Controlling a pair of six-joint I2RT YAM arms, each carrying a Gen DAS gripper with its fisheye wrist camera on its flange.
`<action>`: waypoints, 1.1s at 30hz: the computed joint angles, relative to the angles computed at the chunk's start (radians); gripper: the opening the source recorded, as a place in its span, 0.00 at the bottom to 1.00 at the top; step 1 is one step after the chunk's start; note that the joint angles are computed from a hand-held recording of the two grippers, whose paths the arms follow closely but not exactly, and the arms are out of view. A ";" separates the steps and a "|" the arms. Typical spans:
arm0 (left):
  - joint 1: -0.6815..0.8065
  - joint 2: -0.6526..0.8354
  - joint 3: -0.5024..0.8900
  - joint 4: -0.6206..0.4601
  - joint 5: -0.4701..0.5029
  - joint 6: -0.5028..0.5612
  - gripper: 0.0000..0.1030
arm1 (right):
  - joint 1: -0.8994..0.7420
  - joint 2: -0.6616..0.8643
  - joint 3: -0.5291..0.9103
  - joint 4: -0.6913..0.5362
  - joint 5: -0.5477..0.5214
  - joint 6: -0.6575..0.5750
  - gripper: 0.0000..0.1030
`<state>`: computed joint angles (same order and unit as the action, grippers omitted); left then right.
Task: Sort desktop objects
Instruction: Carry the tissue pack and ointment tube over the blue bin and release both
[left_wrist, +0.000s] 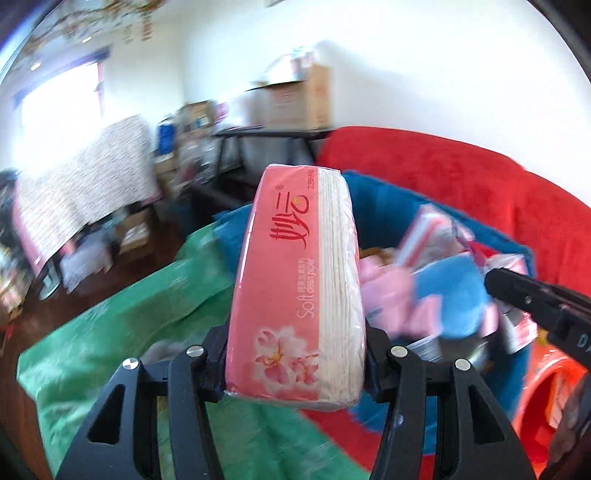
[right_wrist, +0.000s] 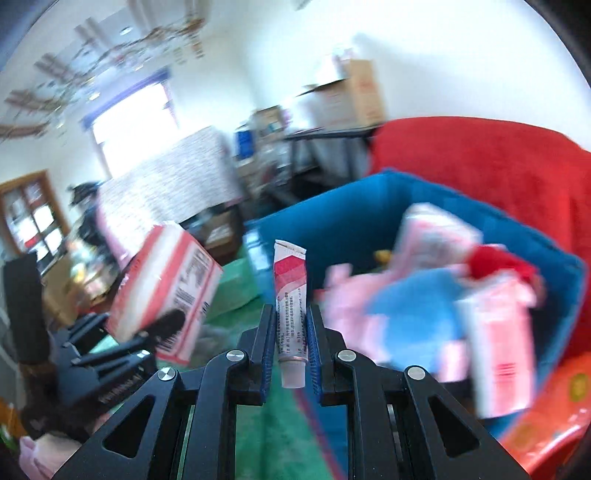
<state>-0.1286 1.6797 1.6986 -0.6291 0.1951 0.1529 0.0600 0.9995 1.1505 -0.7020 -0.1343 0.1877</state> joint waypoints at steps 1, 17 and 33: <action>-0.048 0.023 0.039 -0.013 -0.016 -0.008 0.51 | -0.073 -0.003 0.009 -0.016 -0.041 -0.024 0.16; -0.364 0.294 0.387 -0.161 -0.242 -0.015 0.71 | -0.465 0.213 0.167 -0.025 -0.119 -0.226 0.16; -0.275 0.084 0.137 -0.057 -0.177 -0.006 0.73 | -0.506 0.124 0.138 -0.054 -0.181 -0.228 1.00</action>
<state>-0.4038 1.7637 1.8357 -0.6859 0.0179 0.1471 -0.4460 1.1234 1.2883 -0.7560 -0.3158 -0.0407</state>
